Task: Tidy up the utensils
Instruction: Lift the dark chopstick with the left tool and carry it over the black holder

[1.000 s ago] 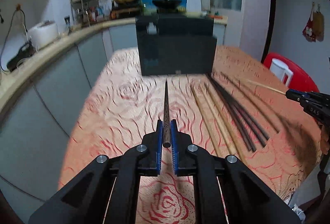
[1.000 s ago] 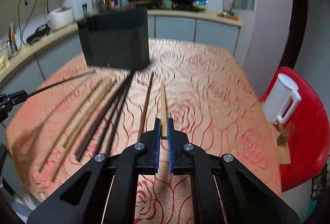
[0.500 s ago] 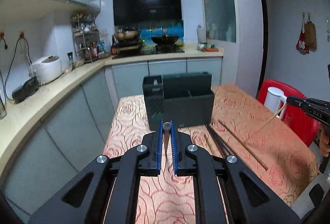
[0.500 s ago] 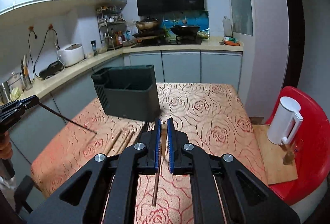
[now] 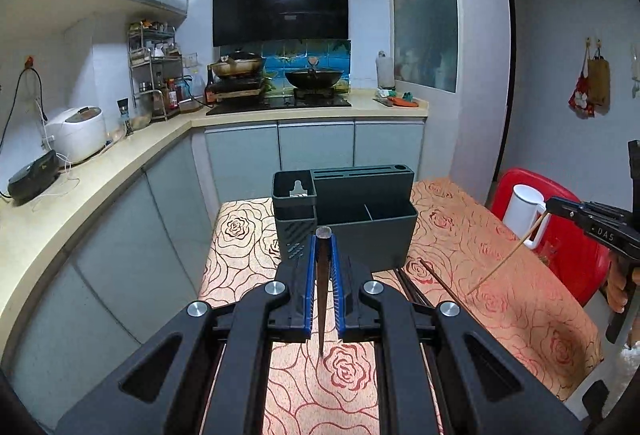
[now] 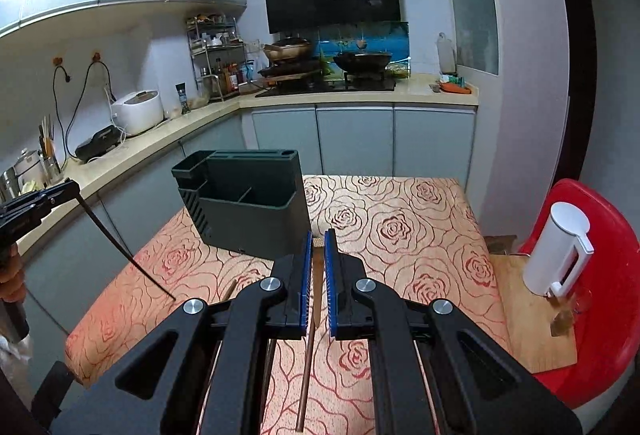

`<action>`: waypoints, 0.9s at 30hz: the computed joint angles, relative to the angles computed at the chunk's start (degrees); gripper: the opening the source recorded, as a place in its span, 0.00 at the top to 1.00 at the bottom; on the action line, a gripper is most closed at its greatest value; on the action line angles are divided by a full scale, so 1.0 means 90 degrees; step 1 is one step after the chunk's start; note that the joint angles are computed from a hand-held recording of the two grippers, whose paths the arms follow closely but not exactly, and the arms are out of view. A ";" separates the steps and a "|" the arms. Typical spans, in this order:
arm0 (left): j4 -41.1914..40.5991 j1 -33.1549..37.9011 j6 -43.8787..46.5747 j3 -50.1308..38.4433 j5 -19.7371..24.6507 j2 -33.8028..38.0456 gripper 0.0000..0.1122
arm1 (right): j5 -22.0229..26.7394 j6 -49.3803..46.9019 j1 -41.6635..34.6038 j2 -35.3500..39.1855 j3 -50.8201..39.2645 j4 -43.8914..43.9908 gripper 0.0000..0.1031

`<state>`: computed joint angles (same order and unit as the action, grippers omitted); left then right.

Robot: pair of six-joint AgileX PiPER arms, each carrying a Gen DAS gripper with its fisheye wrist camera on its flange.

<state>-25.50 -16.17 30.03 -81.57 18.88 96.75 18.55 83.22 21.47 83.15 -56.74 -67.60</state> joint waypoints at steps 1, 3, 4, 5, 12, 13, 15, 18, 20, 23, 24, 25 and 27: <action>0.0079 0.0010 -0.0073 -0.0109 0.0079 0.0042 0.94 | 0.0000 -0.0101 -0.0004 0.0010 -0.0059 0.0098 0.93; 0.0239 0.0021 -0.0217 -0.0365 0.0248 0.0145 0.94 | -0.0068 -0.0509 -0.0079 0.0033 -0.0224 0.0485 0.93; 0.0306 0.0029 -0.0276 -0.0529 0.0381 0.0203 0.94 | -0.0085 -0.0736 -0.0100 0.0062 -0.0320 0.0709 0.93; 0.0335 0.0026 -0.0307 -0.0621 0.0464 0.0235 0.94 | -0.0105 -0.1015 -0.0132 0.0092 -0.0418 0.0976 0.93; 0.0497 0.0013 -0.0444 -0.1656 0.1157 0.0541 0.94 | -0.0123 -0.2545 -0.0208 0.0368 -0.1195 0.2271 0.93; 0.0555 -0.0003 -0.0494 -0.1835 0.1239 0.0610 0.94 | -0.0094 -0.2667 -0.0194 0.0410 -0.1311 0.2363 0.93; 0.0713 -0.0047 -0.0633 -0.2307 0.1449 0.0792 0.94 | -0.0058 -0.3102 -0.0207 0.0525 -0.1589 0.2733 0.93; 0.1019 -0.0131 -0.0942 -0.3075 0.1714 0.1140 0.94 | 0.0055 -0.3727 -0.0229 0.0745 -0.2065 0.3263 0.93; 0.1118 -0.0174 -0.1089 -0.3621 0.1905 0.1390 0.94 | 0.0130 -0.4075 -0.0250 0.0902 -0.2412 0.3569 0.93; 0.1208 -0.0227 -0.1260 -0.4537 0.2239 0.1814 0.94 | 0.0208 -0.4385 -0.0265 0.1095 -0.2844 0.3813 0.93; 0.1214 -0.0228 -0.1249 -0.4845 0.2397 0.1955 0.94 | 0.0243 -0.4494 -0.0268 0.1153 -0.2983 0.3908 0.93; 0.1276 -0.0245 -0.1348 -0.5285 0.2602 0.2163 0.94 | 0.0296 -0.4675 -0.0286 0.1240 -0.3172 0.4071 0.93; 0.1411 -0.0275 -0.1573 -0.6420 0.3142 0.2698 0.94 | 0.0420 -0.4918 -0.0303 0.1418 -0.3537 0.4274 0.93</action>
